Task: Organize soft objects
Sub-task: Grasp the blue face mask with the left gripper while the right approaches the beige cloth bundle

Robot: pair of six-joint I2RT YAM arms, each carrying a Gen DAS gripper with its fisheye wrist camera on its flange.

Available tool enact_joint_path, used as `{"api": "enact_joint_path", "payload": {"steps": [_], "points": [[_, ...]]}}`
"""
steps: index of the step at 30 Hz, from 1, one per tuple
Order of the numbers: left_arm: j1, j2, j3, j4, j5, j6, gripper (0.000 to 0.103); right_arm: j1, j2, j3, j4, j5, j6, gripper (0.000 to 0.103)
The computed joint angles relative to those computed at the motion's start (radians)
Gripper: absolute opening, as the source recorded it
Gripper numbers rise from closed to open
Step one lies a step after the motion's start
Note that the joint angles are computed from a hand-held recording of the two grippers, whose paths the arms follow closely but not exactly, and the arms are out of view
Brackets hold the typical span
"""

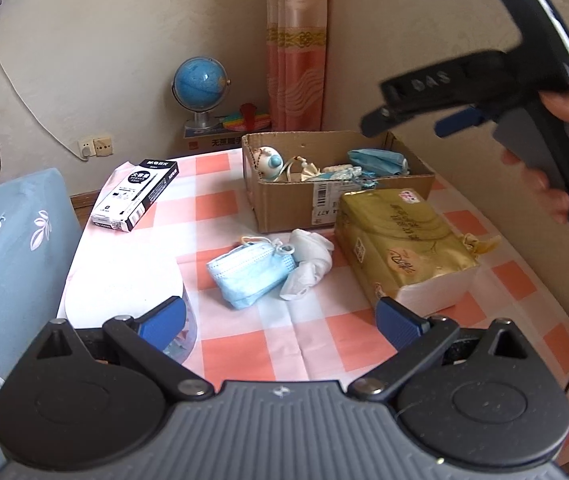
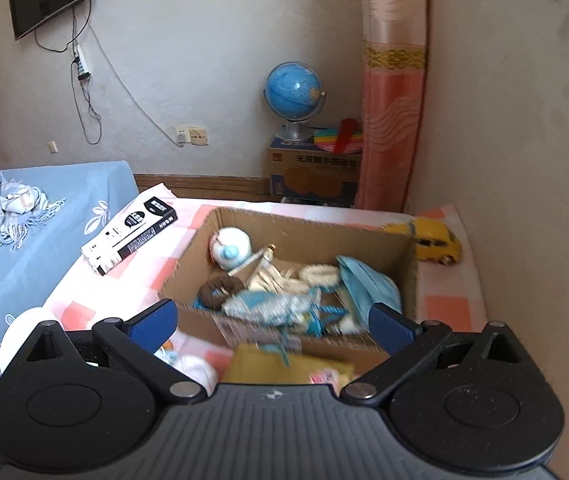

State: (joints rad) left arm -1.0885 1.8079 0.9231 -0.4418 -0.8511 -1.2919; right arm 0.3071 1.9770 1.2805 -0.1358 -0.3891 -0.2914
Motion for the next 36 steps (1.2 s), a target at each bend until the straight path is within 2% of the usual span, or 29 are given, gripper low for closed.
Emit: {"api": "enact_joint_path", "payload": {"steps": [3, 8, 12, 14, 17, 21, 28, 31, 36], "points": [[-0.005, -0.003, -0.005, 0.012, -0.006, -0.005, 0.101, -0.030, -0.061, -0.097, 0.048, -0.006, 0.003, 0.103], [-0.007, -0.033, -0.066, 0.120, -0.013, 0.023, 0.101, -0.081, -0.170, -0.308, 0.202, 0.009, 0.016, 0.103], [0.005, -0.007, -0.027, 0.069, -0.004, 0.039, 0.101, -0.122, -0.228, -0.446, 0.304, 0.022, 0.015, 0.103], [0.016, -0.007, -0.031, 0.088, 0.004, 0.079, 0.101, -0.145, -0.242, -0.489, 0.332, 0.018, 0.012, 0.103], [0.048, -0.033, -0.063, 0.158, 0.040, 0.185, 0.101, -0.175, -0.248, -0.532, 0.351, 0.010, -0.009, 0.103], [0.113, -0.070, -0.086, 0.231, 0.126, 0.385, 0.101, -0.207, -0.244, -0.569, 0.366, 0.008, -0.045, 0.103], [0.263, -0.073, -0.007, 0.179, 0.263, 0.684, 0.100, -0.239, -0.202, -0.566, 0.366, -0.008, -0.061, 0.103], [0.324, -0.057, 0.031, 0.151, 0.316, 0.784, 0.096, -0.254, -0.191, -0.559, 0.369, -0.017, -0.064, 0.103], [0.401, 0.000, 0.094, 0.105, 0.366, 0.899, 0.074, -0.286, -0.159, -0.529, 0.354, -0.055, -0.039, 0.103]]}}
